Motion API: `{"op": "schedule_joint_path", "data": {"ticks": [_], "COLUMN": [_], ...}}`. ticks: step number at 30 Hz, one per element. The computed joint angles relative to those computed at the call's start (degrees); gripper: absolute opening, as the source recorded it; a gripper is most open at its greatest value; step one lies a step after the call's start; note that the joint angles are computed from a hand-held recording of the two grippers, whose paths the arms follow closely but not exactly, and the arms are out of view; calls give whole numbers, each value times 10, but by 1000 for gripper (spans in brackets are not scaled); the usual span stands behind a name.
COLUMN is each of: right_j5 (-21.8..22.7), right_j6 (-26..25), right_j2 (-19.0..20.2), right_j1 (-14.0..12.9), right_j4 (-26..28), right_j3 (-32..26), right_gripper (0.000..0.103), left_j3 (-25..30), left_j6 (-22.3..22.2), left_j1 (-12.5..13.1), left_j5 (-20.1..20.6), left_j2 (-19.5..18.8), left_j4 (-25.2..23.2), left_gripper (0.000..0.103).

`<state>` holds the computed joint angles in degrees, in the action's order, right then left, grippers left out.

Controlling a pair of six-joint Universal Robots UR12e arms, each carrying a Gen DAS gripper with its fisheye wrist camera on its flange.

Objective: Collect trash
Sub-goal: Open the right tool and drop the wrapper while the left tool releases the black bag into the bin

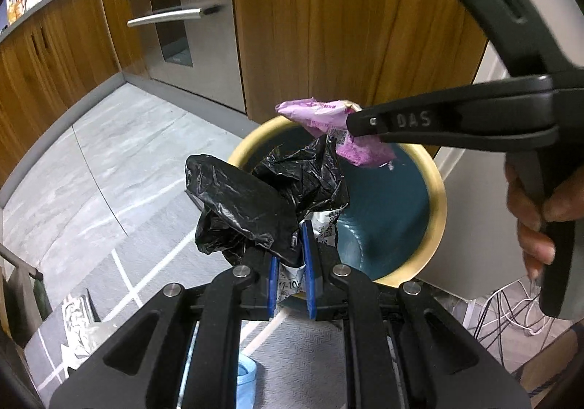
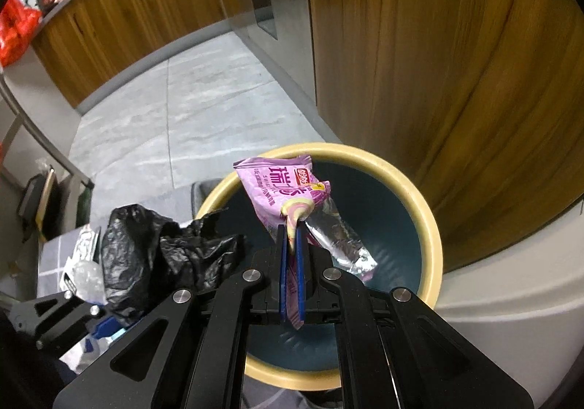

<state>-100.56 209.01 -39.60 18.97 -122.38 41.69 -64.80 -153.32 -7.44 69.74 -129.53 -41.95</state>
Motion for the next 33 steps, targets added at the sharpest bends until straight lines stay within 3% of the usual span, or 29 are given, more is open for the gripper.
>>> {"op": "schedule_joint_path", "data": {"ticks": [10, 14, 18, 26, 33], "right_j5": [-2, -5, -13, -27, -31], "right_j6": [18, 20, 25, 32, 31], "right_j2": [5, 2, 2, -9, -14], "right_j1": [-1, -2, -1, -1, 2], "right_j4": [33, 32, 31, 5, -25], "right_j3": [-10, -5, -5, 13, 22], "right_gripper": [7, 15, 31, 55, 83], "left_j3": [5, 1, -3, -14, -28], "left_j6": [-7, -7, -17, -15, -32], "left_j1": [-3, -2, -1, 2, 14], "left_j5": [3, 2, 9, 21, 27], "left_j2": [-8, -6, -5, 3, 18], "left_j4": [-3, -2, 14, 29, 52], "left_gripper": [13, 25, 42, 54, 69]}}
